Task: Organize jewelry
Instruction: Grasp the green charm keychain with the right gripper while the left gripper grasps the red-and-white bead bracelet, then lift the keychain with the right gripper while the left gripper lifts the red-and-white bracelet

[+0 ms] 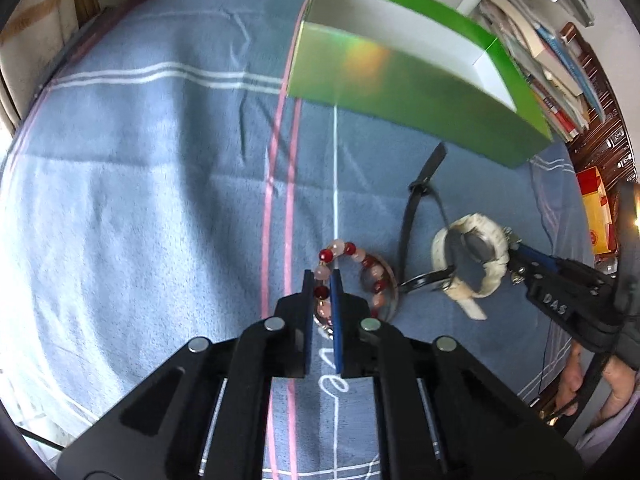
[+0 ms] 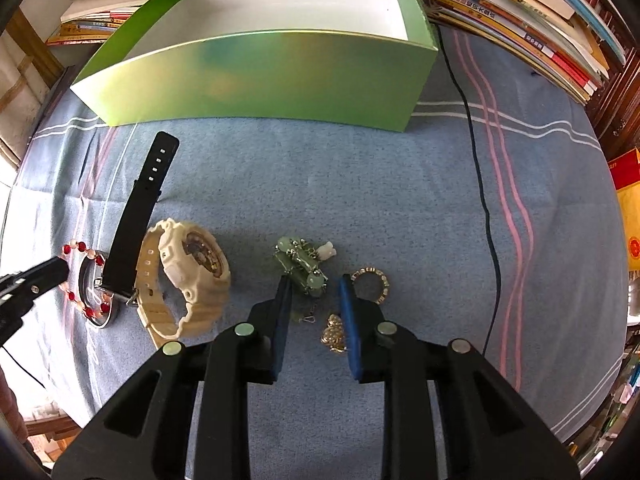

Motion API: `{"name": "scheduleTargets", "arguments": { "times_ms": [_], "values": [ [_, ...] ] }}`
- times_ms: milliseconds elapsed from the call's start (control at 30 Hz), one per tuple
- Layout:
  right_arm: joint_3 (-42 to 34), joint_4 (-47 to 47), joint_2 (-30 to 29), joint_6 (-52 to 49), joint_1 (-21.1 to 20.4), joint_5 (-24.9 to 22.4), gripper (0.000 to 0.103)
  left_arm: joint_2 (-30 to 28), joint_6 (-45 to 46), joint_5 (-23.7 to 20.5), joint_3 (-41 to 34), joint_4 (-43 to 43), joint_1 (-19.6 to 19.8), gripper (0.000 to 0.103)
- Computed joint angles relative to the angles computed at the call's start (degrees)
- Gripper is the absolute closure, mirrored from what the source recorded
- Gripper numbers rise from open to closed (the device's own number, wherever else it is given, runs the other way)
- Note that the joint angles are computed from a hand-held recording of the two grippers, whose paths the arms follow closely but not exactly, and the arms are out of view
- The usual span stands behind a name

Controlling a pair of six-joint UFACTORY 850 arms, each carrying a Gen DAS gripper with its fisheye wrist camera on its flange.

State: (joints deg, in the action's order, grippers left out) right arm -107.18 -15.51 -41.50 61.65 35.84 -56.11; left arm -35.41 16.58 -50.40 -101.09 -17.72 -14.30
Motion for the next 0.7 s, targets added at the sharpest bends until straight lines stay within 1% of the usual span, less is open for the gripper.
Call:
{"name": "scheduleTargets", "arguments": {
  "times_ms": [67, 167, 233, 367, 500, 533, 567, 600, 633, 700],
  "values": [
    [0.6, -0.34, 0.51, 0.42, -0.03, 0.16, 0.078, 0.76, 0.24, 0.57, 0.1, -0.03, -0.08, 0.095],
    [0.89, -0.71, 0.69, 0.47, 0.0, 0.06, 0.078, 2.29, 0.33, 2.54, 1.21, 1.34, -0.87, 0.095],
    [0.36, -1.09, 0.21, 0.07, 0.13, -0.64, 0.078, 2.44, 0.2, 2.85, 1.57, 2.13, -1.36, 0.095],
    [-0.81, -1.11, -0.52, -0.53, 0.18, -0.79, 0.068, 2.06, -1.3, 2.39, 1.98, 3.59, -1.99, 0.095],
    [-2.64, -1.89, -1.83, -1.47, 0.34, -1.85, 0.068, 1.63, -2.14, 2.53, 1.9, 4.39, -1.85, 0.095],
    [-2.96, -1.92, -2.04, -1.92, 0.35, -1.85, 0.074, 1.58, -2.42, 2.54, 1.81, 4.65, -1.86, 0.095],
    [-3.52, -1.77, -2.3, -2.27, 0.36, -1.89, 0.084, 1.56, -2.53, 2.57, 1.79, 4.74, -1.84, 0.095],
    [-4.46, -1.58, -2.78, -2.61, 0.41, -2.25, 0.088, 1.61, -2.6, 2.64, 1.86, 4.8, -1.82, 0.095],
    [-4.82, -1.73, -2.97, -2.74, 0.46, -2.47, 0.088, 1.63, -2.88, 2.71, 1.84, 5.0, -1.83, 0.095],
    [-5.18, -2.8, -2.95, -2.4, 0.76, -2.52, 0.094, 1.92, -2.72, 2.85, 2.09, 4.9, -1.7, 0.095]
  ]
}}
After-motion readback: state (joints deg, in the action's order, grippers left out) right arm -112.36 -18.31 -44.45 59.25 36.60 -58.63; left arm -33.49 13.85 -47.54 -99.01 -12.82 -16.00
